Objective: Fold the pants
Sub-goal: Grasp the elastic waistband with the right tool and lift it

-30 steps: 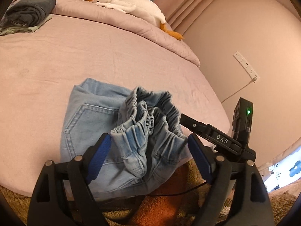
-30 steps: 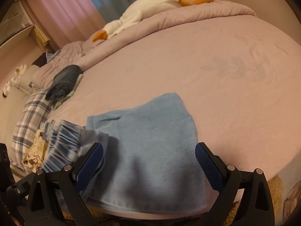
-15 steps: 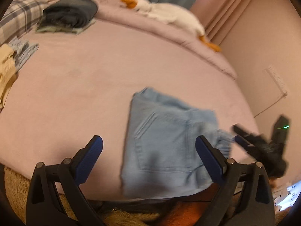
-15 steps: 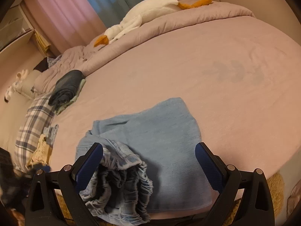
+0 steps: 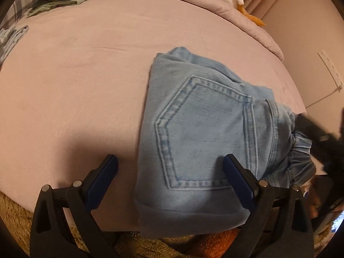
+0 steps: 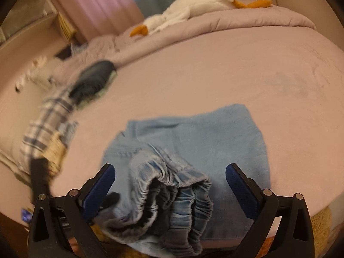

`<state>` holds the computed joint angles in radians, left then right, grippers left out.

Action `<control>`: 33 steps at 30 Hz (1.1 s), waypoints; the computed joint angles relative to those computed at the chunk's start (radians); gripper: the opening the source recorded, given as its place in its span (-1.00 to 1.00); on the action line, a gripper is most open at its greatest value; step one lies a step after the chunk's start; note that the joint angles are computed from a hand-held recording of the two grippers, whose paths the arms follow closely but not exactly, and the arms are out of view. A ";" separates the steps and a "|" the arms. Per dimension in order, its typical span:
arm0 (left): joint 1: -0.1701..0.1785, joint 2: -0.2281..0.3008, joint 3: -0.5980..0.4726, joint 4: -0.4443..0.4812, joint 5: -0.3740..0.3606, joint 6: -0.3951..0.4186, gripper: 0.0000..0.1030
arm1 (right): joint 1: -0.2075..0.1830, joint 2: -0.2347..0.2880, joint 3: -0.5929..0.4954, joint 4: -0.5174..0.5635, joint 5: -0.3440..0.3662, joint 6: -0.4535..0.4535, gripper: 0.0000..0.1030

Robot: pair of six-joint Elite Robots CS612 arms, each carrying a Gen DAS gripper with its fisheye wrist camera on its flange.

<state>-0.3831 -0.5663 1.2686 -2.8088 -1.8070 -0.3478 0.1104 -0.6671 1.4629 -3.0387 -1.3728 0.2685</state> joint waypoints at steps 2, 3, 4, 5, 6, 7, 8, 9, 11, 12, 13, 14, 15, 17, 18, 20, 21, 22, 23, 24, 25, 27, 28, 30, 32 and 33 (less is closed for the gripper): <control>0.003 0.003 -0.003 -0.001 -0.013 -0.006 0.90 | 0.004 0.013 -0.022 0.059 -0.007 -0.005 0.98; 0.004 0.004 -0.002 -0.004 -0.015 -0.003 0.90 | 0.004 0.021 -0.035 0.090 0.006 -0.010 0.98; 0.004 0.004 -0.002 -0.005 -0.015 0.000 0.90 | 0.003 0.032 -0.047 0.112 0.035 -0.015 0.98; 0.004 0.003 -0.001 -0.007 -0.016 0.002 0.90 | 0.000 0.040 -0.055 0.124 0.064 -0.013 0.98; 0.005 0.005 -0.002 -0.007 -0.018 0.002 0.90 | -0.002 0.045 -0.059 0.131 0.080 -0.007 0.98; 0.007 0.004 -0.001 -0.009 -0.021 0.000 0.90 | -0.001 0.050 -0.061 0.124 0.075 0.001 0.98; 0.008 0.005 -0.002 -0.009 -0.024 -0.001 0.90 | 0.002 0.054 -0.061 0.104 0.063 0.005 0.98; 0.010 0.005 -0.002 -0.011 -0.030 -0.004 0.90 | 0.003 0.055 -0.061 0.093 0.057 -0.001 0.98; 0.011 0.003 0.001 -0.017 -0.041 -0.015 0.90 | 0.005 0.057 -0.060 0.075 0.049 -0.001 0.80; 0.014 0.004 0.000 -0.020 -0.049 -0.024 0.90 | 0.006 0.059 -0.058 0.051 0.044 -0.005 0.65; 0.018 0.000 0.007 -0.024 -0.057 -0.026 0.90 | 0.007 0.062 -0.058 0.039 0.034 -0.006 0.32; 0.021 -0.001 0.008 -0.027 -0.069 -0.036 0.90 | 0.007 0.063 -0.058 0.027 0.019 0.007 0.18; 0.024 -0.002 0.010 -0.031 -0.078 -0.044 0.90 | 0.003 0.062 -0.057 0.028 0.031 0.021 0.12; 0.026 -0.009 0.017 -0.040 -0.086 -0.057 0.89 | -0.001 0.053 -0.046 0.002 0.047 0.044 -0.08; 0.027 -0.011 0.018 -0.050 -0.088 -0.064 0.89 | -0.001 0.046 -0.037 -0.033 0.047 0.040 -0.09; 0.029 -0.016 0.026 -0.077 -0.098 -0.071 0.89 | -0.004 0.033 -0.017 -0.115 0.043 0.041 -0.11; 0.030 -0.018 0.031 -0.096 -0.108 -0.076 0.89 | -0.009 0.026 -0.008 -0.149 0.045 0.049 -0.11; 0.032 -0.019 0.035 -0.117 -0.121 -0.080 0.89 | -0.015 0.016 0.004 -0.182 0.046 0.061 -0.11; 0.033 -0.018 0.034 -0.130 -0.130 -0.083 0.89 | -0.021 0.010 0.013 -0.207 0.036 0.066 -0.11; 0.033 -0.016 0.033 -0.138 -0.136 -0.085 0.89 | -0.023 0.008 0.016 -0.217 0.024 0.066 -0.11; 0.031 -0.015 0.031 -0.136 -0.134 -0.083 0.89 | -0.027 0.006 0.021 -0.223 0.002 0.067 -0.11; 0.023 -0.013 0.022 -0.095 -0.108 -0.072 0.89 | -0.038 0.009 0.018 -0.168 -0.029 0.094 -0.11; 0.020 -0.010 0.015 -0.072 -0.098 -0.068 0.89 | -0.044 0.013 0.012 -0.126 -0.028 0.105 -0.11; 0.017 -0.002 0.001 -0.035 -0.107 -0.059 0.89 | -0.055 0.031 -0.008 -0.025 -0.016 0.111 -0.10; 0.017 0.003 -0.007 -0.023 -0.112 -0.052 0.89 | -0.066 0.051 -0.014 -0.028 0.012 0.126 -0.08; 0.017 0.002 -0.004 -0.023 -0.105 -0.047 0.89 | -0.068 0.052 -0.011 -0.043 0.022 0.129 -0.08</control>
